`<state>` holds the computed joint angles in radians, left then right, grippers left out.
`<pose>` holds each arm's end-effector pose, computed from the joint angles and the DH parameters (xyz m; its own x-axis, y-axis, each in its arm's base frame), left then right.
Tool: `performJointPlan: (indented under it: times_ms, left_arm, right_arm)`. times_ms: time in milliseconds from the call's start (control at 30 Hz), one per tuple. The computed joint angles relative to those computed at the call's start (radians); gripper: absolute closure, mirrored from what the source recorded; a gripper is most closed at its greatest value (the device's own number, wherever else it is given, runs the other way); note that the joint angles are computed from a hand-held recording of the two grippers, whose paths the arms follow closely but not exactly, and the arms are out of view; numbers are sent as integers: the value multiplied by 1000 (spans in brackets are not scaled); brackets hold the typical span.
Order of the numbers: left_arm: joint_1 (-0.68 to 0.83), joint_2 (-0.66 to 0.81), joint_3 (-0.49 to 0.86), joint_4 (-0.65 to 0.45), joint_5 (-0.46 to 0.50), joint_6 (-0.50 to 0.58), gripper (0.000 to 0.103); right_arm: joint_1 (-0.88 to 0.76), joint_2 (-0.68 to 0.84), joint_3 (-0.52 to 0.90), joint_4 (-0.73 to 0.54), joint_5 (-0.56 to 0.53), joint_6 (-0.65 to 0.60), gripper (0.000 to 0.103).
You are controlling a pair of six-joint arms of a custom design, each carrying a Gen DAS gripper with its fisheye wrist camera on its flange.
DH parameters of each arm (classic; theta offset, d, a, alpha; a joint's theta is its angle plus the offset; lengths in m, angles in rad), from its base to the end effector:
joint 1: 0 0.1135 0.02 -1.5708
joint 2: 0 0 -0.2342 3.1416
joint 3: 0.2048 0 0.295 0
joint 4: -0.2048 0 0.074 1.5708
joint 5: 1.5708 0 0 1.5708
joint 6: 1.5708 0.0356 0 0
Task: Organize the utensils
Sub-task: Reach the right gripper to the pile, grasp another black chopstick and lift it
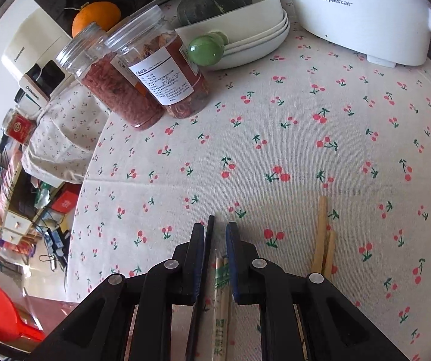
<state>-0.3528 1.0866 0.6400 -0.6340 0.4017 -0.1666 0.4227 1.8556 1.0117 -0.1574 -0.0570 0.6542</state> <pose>0.2276 -0.0986 0.1559 -0.8978 0.1679 -0.4071 0.3467 0.8396 -0.4182 0.3472 0.1584 0.0701 -0.8757 0.2723 -0.3987 0.1202 0.9227 0.3662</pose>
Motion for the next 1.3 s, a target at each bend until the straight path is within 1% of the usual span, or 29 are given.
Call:
performJointPlan:
  times_ms: [167,300,367,567,633,767,833,900,1033,1167,1300]
  left_arm:
    - [10,24,9,11,-2,-10,16]
    - [0,36,14,15,-5,-17,16]
    - [-9,33,13,15,-11,-17,16]
    - [-6,19,7,10,-11,-13,16]
    - [-5,13,5,9,-11,-15,16]
    - [5,-1,3,8,-3,-15,16]
    - [9,-5,3,7,0,-15,16]
    - [13,-5,5,7,2,-19,16]
    - [12,-6,5,6,10,-24,16]
    - [1,-23,-3,2,3,-24,16]
    - [3,-32,-8,-1,5,-24,16]
  right_arm:
    - [34,13,30,-39,58,-74,88]
    - [59,13,60,-130,79,-164,92]
    - [61,-8,46,-168,71,-193,95]
    - [74,-112,-43,-265,67,-249,95]
    - [73,-159,-84,-278,64,-229,94]
    - [43,-300,-187,-255,-38,-145,91]
    - [56,-351,-204,-284,-48,-120,90]
    - [69,-383,-222,-295,-83,-91,90]
    - [114,-385,-255,-267,-126,-28,89]
    - [136,-358,-271,-257,-104,11,87]
    - [137,-399,-305,-261,-94,23,85]
